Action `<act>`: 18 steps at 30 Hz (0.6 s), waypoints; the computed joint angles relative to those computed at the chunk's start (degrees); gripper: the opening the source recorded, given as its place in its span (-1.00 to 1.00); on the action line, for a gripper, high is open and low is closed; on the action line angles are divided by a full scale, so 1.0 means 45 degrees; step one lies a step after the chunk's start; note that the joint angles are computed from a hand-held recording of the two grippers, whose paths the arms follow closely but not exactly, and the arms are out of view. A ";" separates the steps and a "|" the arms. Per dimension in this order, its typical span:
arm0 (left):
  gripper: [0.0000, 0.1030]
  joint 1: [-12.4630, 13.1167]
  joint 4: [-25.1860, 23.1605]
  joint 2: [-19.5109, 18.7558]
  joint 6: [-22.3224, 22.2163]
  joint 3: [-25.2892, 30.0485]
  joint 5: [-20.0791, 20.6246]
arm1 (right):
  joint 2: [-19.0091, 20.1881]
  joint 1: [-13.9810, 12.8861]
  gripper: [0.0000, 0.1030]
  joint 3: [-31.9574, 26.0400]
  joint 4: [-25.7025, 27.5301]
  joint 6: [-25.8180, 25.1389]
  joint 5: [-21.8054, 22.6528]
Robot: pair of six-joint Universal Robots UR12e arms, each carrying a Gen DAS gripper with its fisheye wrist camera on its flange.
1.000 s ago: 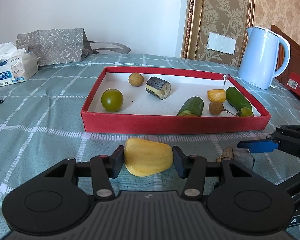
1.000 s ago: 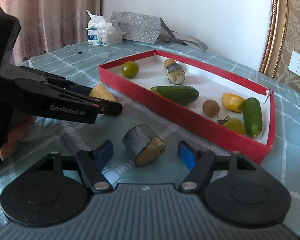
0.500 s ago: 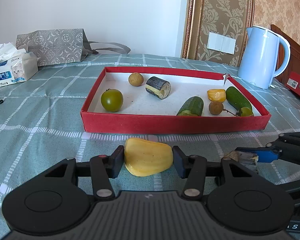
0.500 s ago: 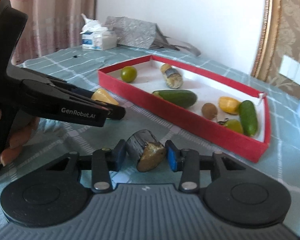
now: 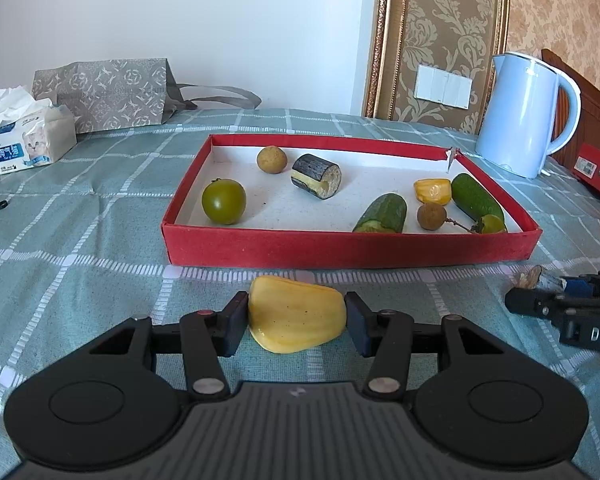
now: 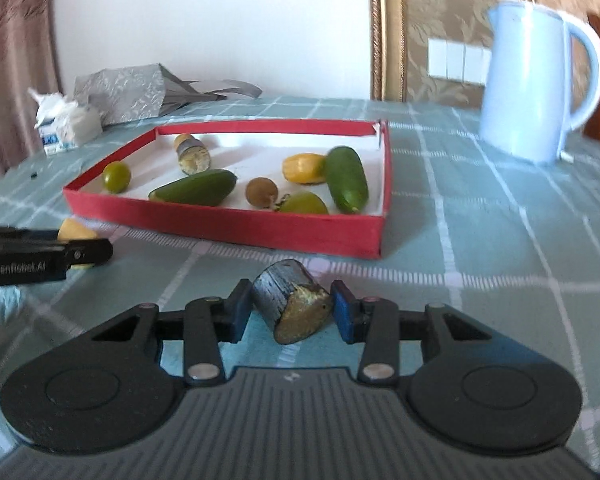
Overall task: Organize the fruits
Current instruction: 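Release the yellow fruit into the box with left while right lifts the dark piece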
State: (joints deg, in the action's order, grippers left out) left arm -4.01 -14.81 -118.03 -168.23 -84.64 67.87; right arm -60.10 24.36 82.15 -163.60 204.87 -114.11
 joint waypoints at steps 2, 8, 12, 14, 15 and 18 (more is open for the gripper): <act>-0.02 -0.0012 0.0003 0.0013 0.0090 -0.0015 0.0016 | -0.0018 0.0004 -0.22 0.0058 -0.0042 0.0119 -0.0004; -0.02 0.0023 -0.0114 0.0080 0.0031 -0.0012 -0.0242 | -0.0017 0.0016 -0.22 0.0047 -0.0009 0.0178 -0.0057; -0.02 0.0013 0.0061 0.0135 0.0167 -0.0021 -0.0371 | 0.0001 0.0060 -0.22 -0.0015 0.0112 0.0094 -0.0171; -0.02 -0.0011 0.0125 0.0120 0.0255 0.0057 -0.0386 | 0.0015 0.0081 -0.22 -0.0060 0.0212 0.0015 -0.0247; -0.02 -0.0019 0.0174 0.0104 0.0294 0.0106 -0.0405 | 0.0041 0.0099 -0.22 -0.0117 0.0292 -0.0030 -0.0300; -0.02 -0.0045 0.0301 0.0006 0.0184 0.0346 -0.0454 | 0.0037 0.0094 -0.22 -0.0115 0.0297 -0.0019 -0.0282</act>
